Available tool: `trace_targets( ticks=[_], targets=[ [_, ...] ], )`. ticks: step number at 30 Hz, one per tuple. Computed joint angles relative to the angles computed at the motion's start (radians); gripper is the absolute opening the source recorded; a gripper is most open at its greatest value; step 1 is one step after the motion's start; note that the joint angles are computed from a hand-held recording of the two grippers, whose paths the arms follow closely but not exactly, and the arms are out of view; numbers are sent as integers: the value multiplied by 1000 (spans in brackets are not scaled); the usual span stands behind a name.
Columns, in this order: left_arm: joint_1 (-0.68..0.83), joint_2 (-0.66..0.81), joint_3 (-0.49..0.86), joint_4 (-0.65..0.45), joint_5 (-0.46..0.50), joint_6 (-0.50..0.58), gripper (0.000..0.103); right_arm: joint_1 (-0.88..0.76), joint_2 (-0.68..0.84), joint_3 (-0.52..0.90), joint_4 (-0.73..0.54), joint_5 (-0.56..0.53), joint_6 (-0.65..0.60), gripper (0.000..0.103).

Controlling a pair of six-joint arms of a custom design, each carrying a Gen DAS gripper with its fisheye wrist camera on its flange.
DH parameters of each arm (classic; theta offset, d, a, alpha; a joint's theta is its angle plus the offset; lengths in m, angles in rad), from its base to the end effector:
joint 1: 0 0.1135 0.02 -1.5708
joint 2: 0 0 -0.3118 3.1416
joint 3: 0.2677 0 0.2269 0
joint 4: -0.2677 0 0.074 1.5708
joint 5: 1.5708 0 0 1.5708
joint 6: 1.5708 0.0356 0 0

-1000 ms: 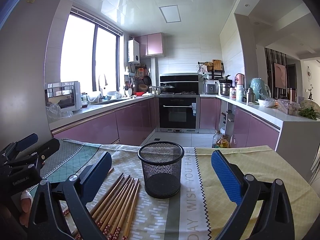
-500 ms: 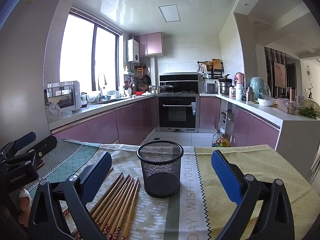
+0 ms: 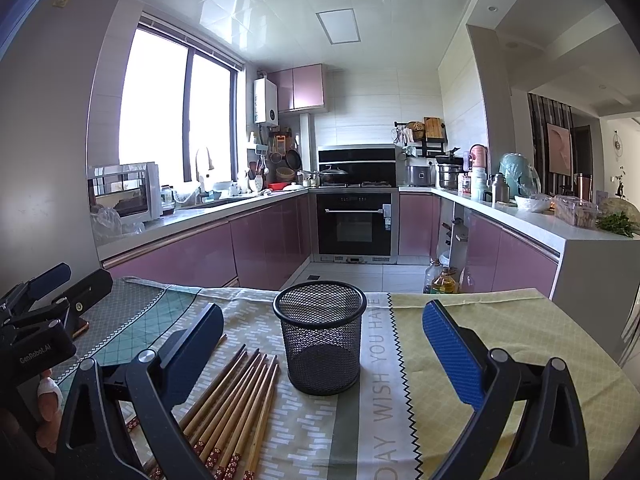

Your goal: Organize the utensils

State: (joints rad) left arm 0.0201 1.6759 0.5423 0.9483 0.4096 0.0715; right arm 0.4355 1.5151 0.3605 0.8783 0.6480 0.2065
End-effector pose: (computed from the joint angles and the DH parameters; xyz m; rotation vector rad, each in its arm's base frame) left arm 0.3048 -0.0081 0.2311 0.3414 1.7159 -0.2922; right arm 0.2307 0.0837 0.2210 0.2396 1.7761 -0.1393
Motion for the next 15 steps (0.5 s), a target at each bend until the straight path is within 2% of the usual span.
trace_targets(
  ticks=[15],
  targets=[
    [3, -3, -1, -5, 3, -1, 97, 0, -1, -2, 4, 5, 1, 96]
  ],
)
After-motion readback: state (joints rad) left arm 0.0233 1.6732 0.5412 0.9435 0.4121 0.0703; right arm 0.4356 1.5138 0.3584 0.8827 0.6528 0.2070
